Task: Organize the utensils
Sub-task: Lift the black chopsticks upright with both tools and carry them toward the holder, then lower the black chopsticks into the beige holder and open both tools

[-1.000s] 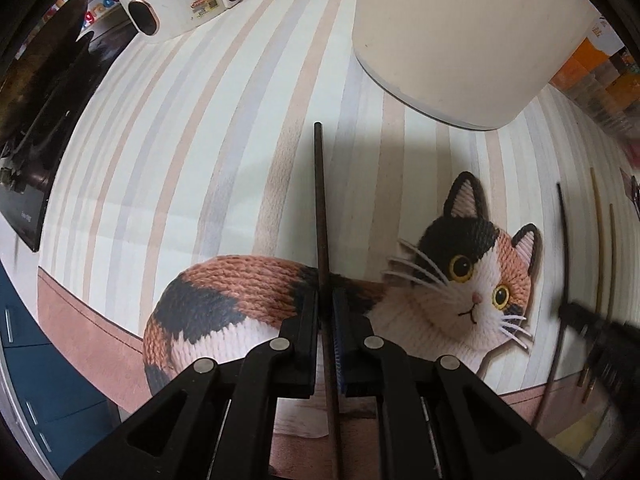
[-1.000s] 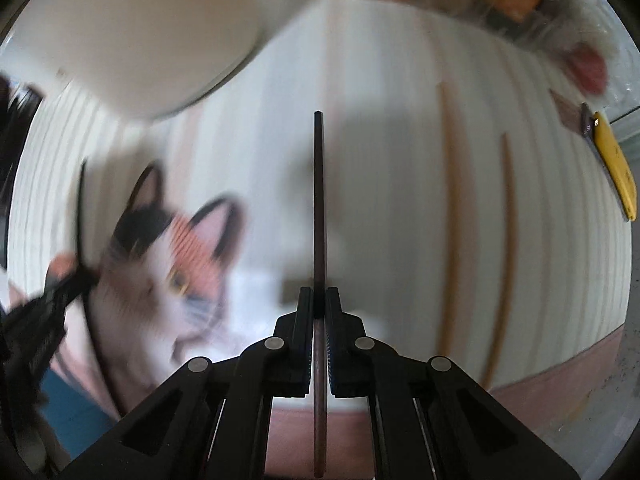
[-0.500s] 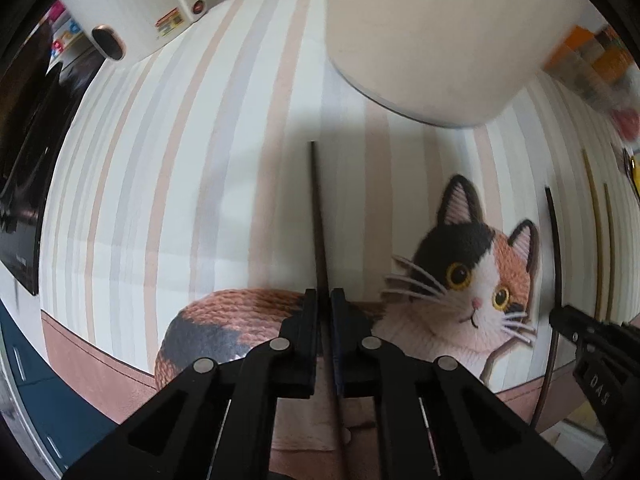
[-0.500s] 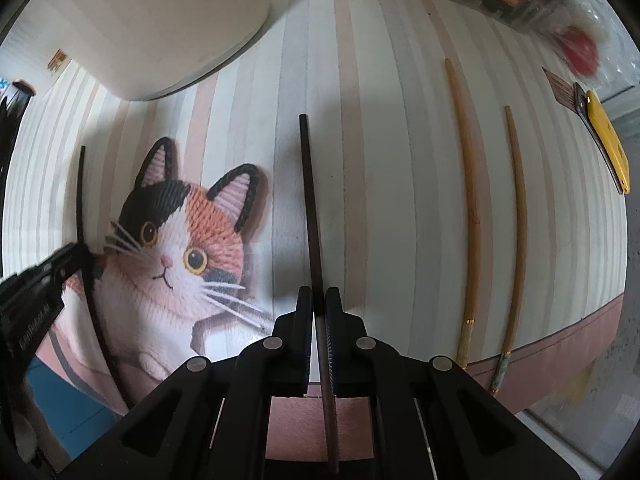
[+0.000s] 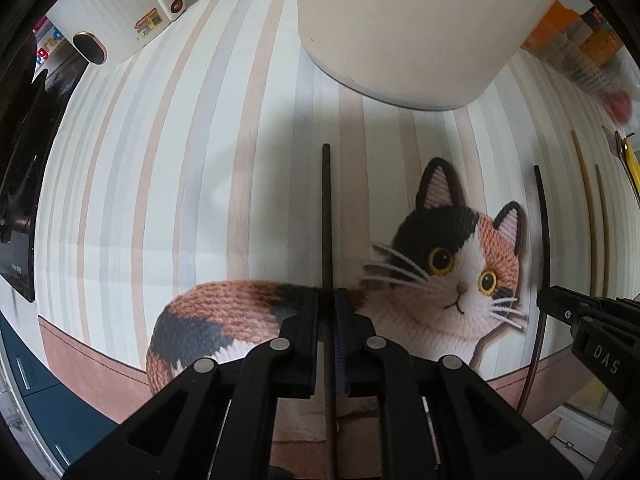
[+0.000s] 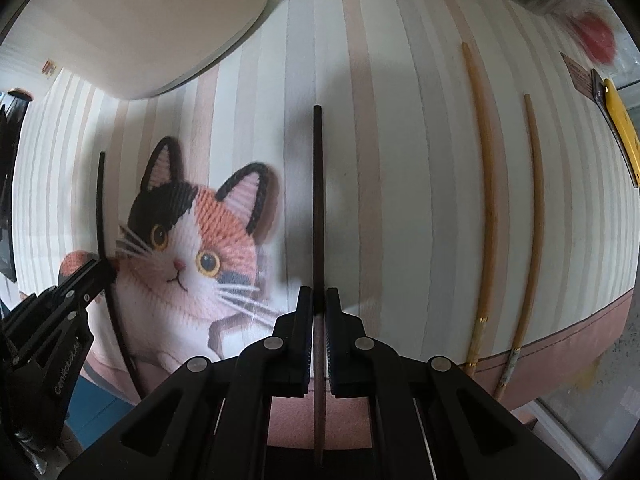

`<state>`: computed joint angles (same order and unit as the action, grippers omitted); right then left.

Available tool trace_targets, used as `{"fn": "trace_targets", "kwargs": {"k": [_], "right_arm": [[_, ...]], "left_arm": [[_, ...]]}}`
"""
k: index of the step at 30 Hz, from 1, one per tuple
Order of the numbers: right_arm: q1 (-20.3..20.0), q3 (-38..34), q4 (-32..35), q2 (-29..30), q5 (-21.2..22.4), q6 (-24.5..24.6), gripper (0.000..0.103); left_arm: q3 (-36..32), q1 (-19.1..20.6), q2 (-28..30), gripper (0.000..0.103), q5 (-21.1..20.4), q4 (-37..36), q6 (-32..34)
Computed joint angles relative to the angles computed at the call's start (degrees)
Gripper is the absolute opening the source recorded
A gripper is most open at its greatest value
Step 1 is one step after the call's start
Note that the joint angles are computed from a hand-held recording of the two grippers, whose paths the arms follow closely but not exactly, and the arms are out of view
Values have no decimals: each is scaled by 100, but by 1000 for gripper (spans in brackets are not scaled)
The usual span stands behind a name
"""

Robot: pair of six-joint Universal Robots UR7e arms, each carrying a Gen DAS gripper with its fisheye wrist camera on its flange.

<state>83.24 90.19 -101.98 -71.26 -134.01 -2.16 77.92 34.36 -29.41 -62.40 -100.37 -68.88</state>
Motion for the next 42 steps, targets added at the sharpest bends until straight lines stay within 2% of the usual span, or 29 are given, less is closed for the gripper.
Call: {"fn": "trace_targets", "kwargs": {"k": [9, 19, 23, 32, 42], "right_arm": [[-28, -296, 13, 255, -42, -26, 7], [49, 325, -797, -37, -132, -316, 6], [-4, 554, -1025, -369, 70, -428, 6], [54, 644, -1676, -980, 685, -1133, 6], [367, 596, -2391, -1145, 1026, -1573, 6]], "left_arm": [[-572, 166, 211, 8, 85, 389, 132], [-859, 103, 469, 3, 242, 494, -1], [-663, -19, 267, 3, 445, 555, -142], [-468, -322, -200, 3, 970, 646, -463], [-507, -624, -487, 3, 1666, 792, -737]]}}
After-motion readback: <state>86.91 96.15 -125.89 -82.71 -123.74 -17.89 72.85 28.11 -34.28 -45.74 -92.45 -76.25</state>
